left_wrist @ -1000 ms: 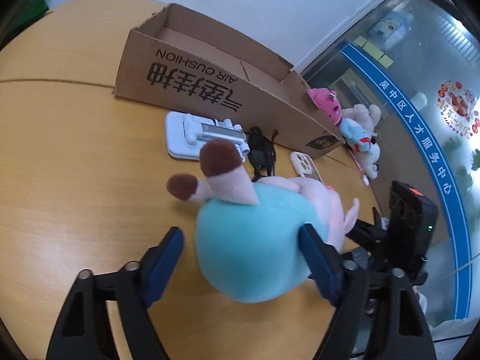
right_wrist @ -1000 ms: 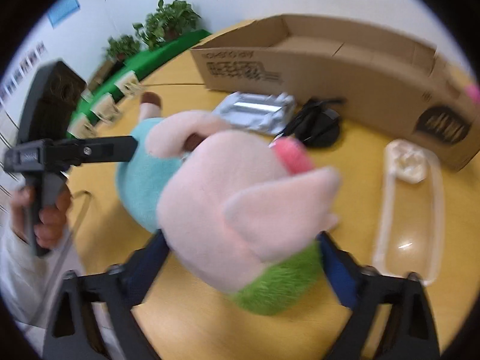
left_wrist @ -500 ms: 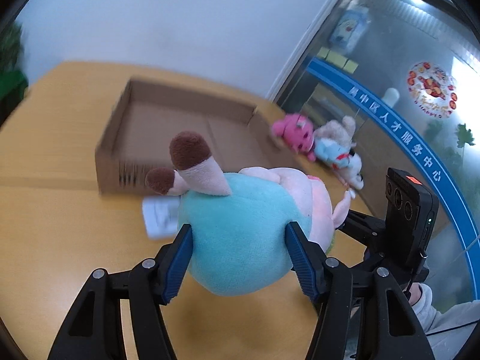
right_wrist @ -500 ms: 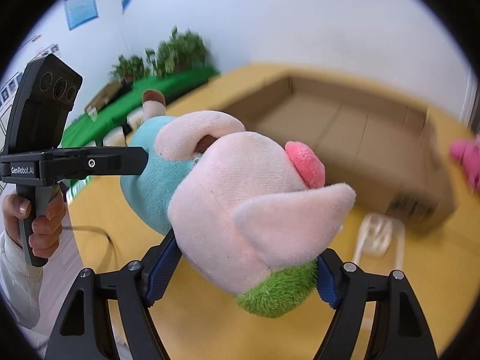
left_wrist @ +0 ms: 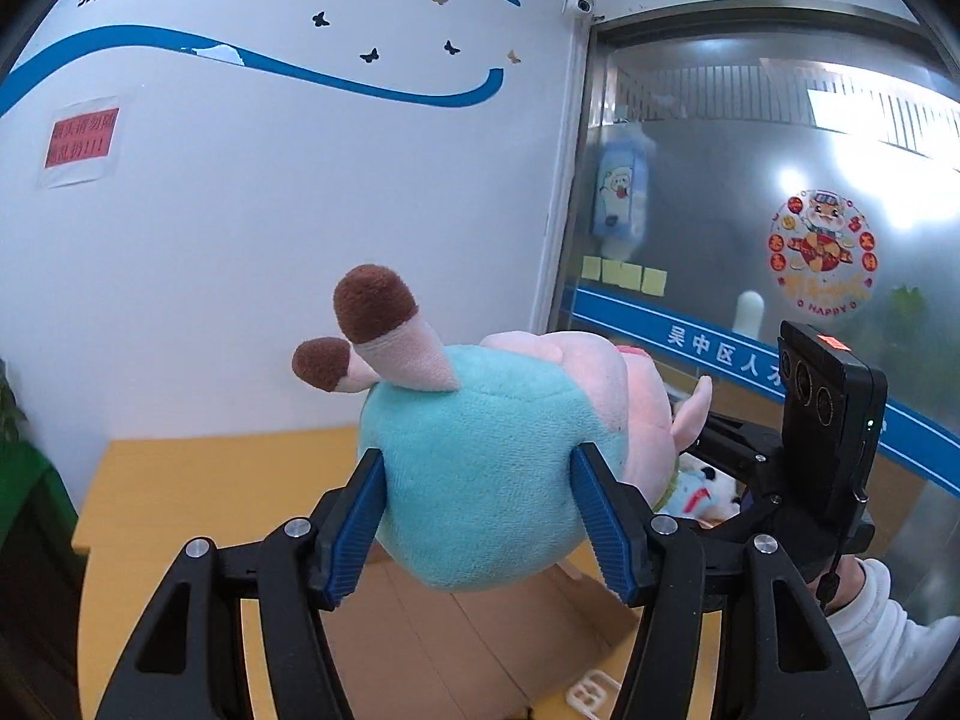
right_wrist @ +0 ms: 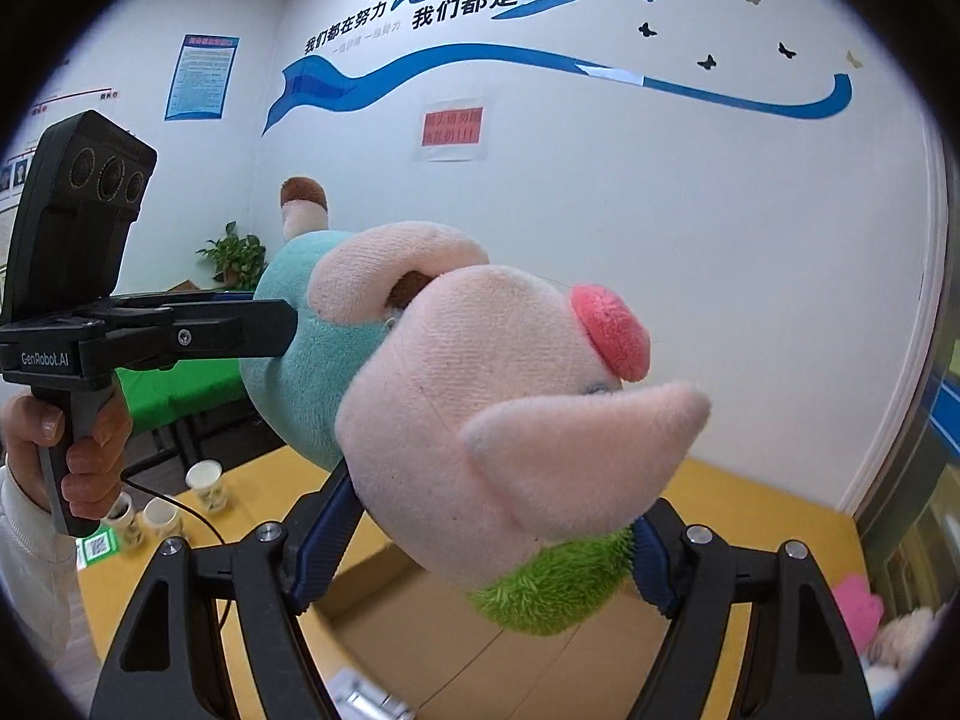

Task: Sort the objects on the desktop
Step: 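Lift the pig toy with the left tool and carry it over the box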

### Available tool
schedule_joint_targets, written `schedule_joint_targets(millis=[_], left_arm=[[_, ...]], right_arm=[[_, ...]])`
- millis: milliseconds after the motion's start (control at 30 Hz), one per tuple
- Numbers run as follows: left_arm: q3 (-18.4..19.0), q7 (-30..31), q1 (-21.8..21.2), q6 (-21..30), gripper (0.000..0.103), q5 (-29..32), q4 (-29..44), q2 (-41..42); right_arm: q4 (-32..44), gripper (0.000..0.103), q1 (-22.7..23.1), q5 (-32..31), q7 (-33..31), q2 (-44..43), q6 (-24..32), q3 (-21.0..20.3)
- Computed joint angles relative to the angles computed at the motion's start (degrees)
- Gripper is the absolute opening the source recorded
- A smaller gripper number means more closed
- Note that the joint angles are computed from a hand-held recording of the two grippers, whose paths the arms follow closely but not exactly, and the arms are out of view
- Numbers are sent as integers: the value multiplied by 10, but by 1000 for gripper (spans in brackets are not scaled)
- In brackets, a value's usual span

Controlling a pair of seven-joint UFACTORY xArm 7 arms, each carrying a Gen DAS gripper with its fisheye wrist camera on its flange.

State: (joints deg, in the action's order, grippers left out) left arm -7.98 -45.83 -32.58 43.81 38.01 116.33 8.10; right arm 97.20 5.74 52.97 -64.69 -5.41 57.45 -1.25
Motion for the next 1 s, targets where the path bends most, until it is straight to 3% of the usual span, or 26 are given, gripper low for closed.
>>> schedule_joint_targets(millis=[100,300,400,533,700,900,1000], left_arm=[[12,73,23,22,60,-62,113,73],[47,147,81,13,60,-182,179,160],[56,169,111,-8,60,-235,165,191],[54,193,147,-19,60,-302,150,243],[47,213,177,7,60,-364,192,336],[51,225,181,46,58,-382,183,375],[58,219,173,75,58,-377,164,367]], right_arm=[[103,78,-1,-23,30,79,6,14],[320,78,0,-104,115,277,28,59],[387,78,10,-137,140,367,21,77],[384,78,13,-166,147,431,-11,99],[336,78,16,-200,144,486,-82,124],[242,78,25,-259,150,494,-166,137],[289,79,51,-327,187,519,-134,119]])
